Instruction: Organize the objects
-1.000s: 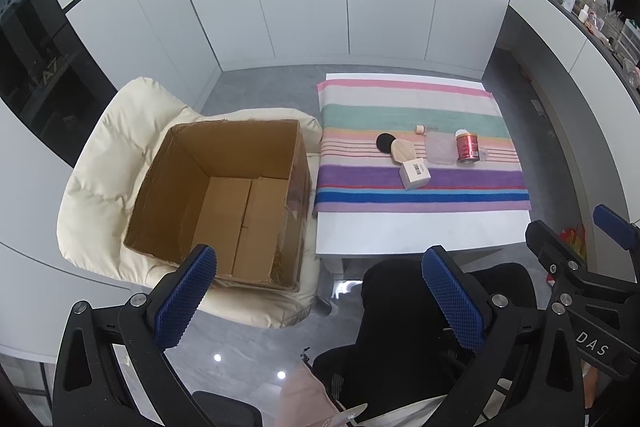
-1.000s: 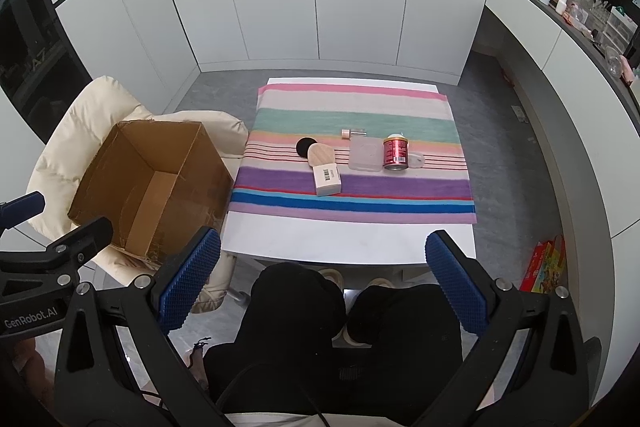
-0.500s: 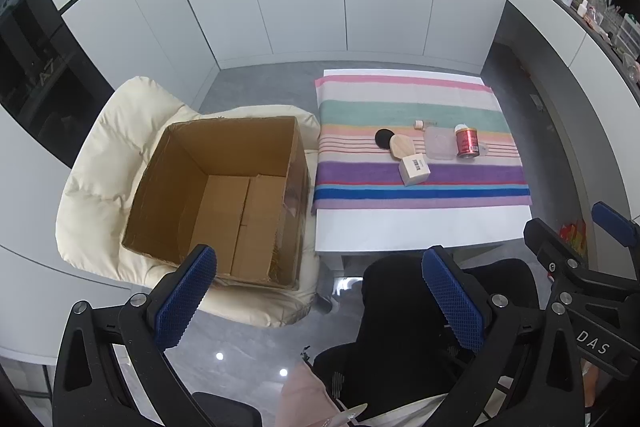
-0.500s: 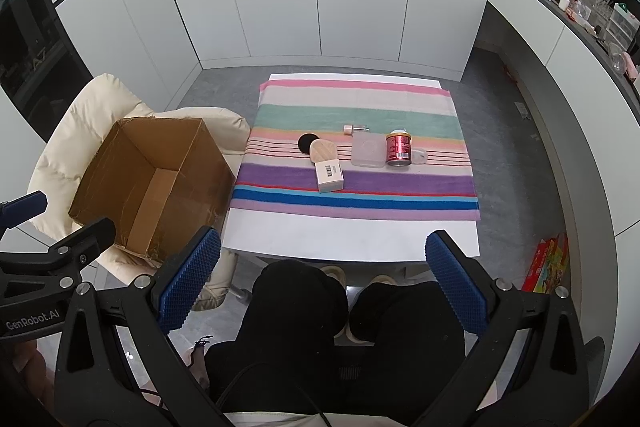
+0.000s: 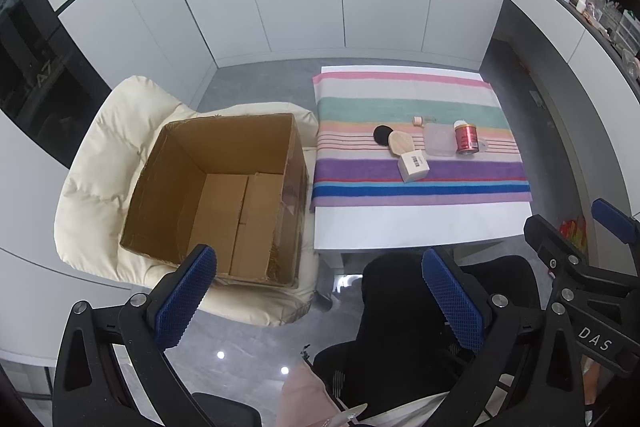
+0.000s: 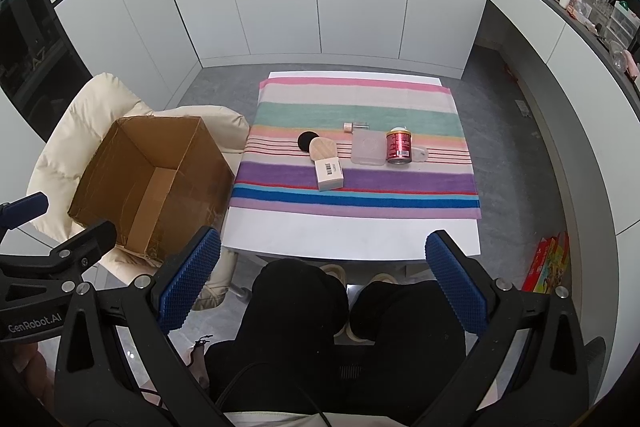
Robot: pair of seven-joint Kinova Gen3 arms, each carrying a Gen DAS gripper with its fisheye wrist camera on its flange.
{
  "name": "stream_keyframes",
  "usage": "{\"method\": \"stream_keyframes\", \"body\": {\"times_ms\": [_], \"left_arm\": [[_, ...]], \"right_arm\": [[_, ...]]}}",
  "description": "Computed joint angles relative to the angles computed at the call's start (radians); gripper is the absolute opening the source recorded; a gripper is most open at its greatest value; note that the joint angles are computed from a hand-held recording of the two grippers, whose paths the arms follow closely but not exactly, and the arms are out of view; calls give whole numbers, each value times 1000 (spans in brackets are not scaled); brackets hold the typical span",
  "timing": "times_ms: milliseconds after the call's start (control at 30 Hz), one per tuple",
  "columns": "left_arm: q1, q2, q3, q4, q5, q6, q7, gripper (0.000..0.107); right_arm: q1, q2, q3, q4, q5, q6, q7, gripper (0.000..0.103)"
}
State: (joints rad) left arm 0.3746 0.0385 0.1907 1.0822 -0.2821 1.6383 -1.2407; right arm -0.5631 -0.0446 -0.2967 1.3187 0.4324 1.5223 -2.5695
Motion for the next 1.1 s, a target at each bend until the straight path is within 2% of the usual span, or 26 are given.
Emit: {"method": "stream_keyframes", "body": {"times_ms": [200, 633, 900, 1100], "left_arm": [[6, 8, 2, -13, 6, 7, 2, 103], [81, 48, 19, -73, -32, 33, 53, 103], [158, 117, 13, -159, -35, 65, 104, 103], [263, 177, -5, -217, -81, 79, 181, 103]], "right_arm": [[9, -8, 7, 8, -10, -6, 12, 103], [52, -36, 8, 24, -18, -16, 37, 103], [142, -108, 44, 95, -72, -61, 118, 103], [234, -176, 82, 171, -144, -114, 193, 103]]}}
